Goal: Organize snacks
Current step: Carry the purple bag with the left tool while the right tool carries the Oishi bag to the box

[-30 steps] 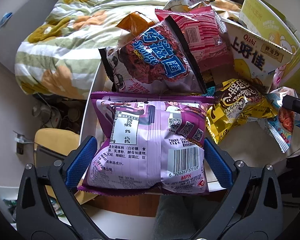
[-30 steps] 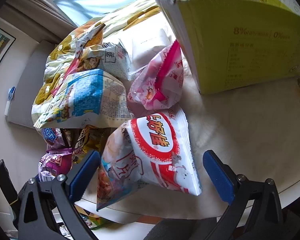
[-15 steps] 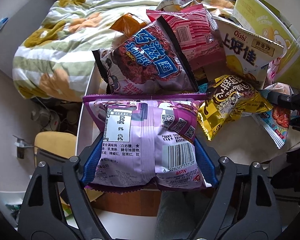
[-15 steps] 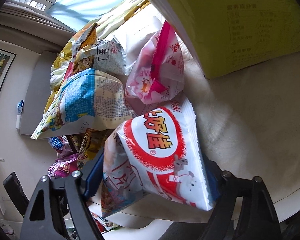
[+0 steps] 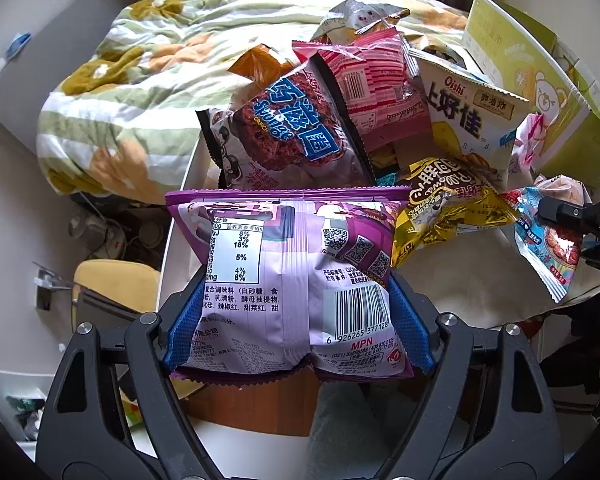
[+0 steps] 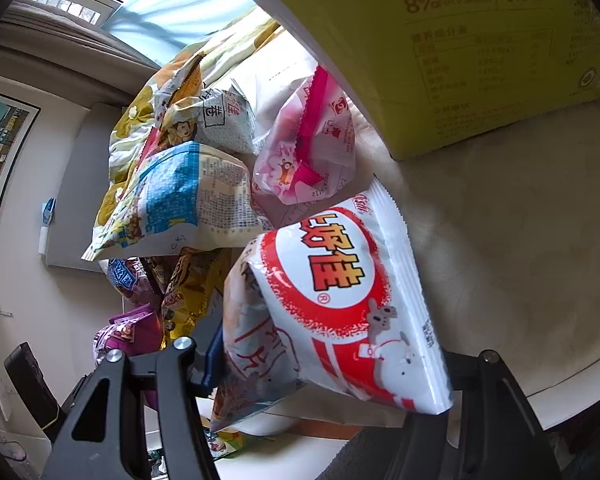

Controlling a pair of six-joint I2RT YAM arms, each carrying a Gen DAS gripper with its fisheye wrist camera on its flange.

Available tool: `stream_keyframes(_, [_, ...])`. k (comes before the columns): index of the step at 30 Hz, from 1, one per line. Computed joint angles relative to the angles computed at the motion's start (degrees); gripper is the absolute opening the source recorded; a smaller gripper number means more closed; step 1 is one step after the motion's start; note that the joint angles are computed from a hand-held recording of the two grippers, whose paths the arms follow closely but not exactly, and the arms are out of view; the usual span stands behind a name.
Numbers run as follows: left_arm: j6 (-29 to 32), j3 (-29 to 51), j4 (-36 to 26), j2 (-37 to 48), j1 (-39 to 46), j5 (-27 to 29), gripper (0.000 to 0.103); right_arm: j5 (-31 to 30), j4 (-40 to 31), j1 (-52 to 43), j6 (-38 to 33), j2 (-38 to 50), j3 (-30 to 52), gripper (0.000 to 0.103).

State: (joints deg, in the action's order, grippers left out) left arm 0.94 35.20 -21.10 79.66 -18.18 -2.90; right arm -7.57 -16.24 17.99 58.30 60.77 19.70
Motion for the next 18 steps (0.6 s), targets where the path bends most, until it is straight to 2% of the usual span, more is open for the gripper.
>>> stream_keyframes(5, [-3.7, -0.6, -4.3, -6.7, -3.5, -2.6, 0.081, 1.2, -5.1, 0.8, -2.2, -4.0, 2.1, 0.057])
stream_keyframes(10, [-9.9, 0.5, -11.0, -14.2, -9.8, -6.5, 0.081, 2.8, -13.9, 0.9, -6.4, -10.3, 5.4, 0.057])
stream_keyframes(18, [-20.6, 9.6, -20.7, -18.8, -23.1, -14.1, 0.081, 3.6, -30.0, -3.2, -16.8, -20.5, 13.8, 0.057])
